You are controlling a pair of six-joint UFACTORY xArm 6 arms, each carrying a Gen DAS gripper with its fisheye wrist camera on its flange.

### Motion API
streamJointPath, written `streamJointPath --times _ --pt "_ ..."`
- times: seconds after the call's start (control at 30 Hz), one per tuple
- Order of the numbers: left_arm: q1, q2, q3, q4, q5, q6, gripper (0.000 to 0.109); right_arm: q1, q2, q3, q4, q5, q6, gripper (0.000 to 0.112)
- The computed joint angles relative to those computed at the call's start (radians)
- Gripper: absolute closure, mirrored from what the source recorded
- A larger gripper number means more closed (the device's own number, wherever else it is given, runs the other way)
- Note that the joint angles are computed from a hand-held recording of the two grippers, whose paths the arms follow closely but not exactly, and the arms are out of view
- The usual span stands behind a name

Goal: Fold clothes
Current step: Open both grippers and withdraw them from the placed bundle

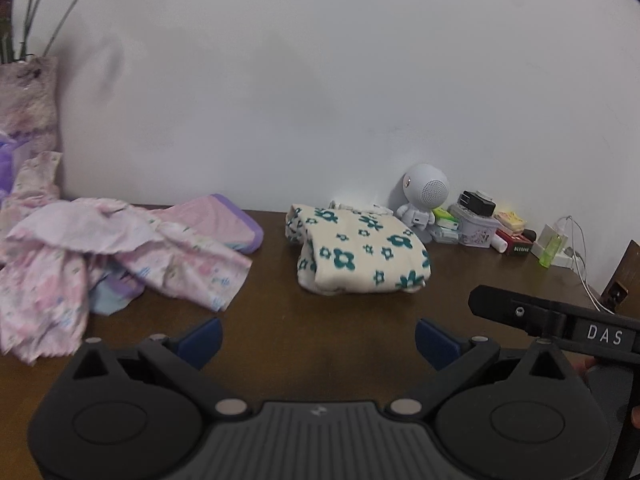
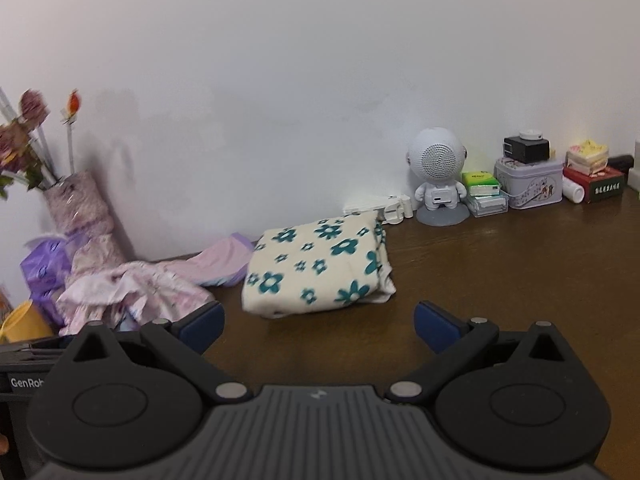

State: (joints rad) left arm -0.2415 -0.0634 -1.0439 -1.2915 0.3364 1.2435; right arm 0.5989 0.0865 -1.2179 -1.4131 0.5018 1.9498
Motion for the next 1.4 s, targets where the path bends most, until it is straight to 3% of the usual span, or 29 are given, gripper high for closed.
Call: streamJointPath --times 0.4,0.8,1.13,1.4 --pt "0.059 -0.277 0.252 -0.026 0.021 0.085 0.006 0.218 -0.089 0.066 0.068 0.245 -0.051 0.01" --pt "0.172 -0.569 0.482 0.041 0.137 0.093 0.006 0.417 -0.149 0.118 0.114 0.432 -0.042 0.01" --pt "0.375 -0.922 0.698 0.113 0.395 0.103 0.006 0.589 -0.183 0.147 0.137 0.551 0.009 0.01" --pt "0.688 -1.101 0.789 0.187 0.714 0.116 0.006 0.716 -0.169 0.158 0.169 0.628 0.063 0.01"
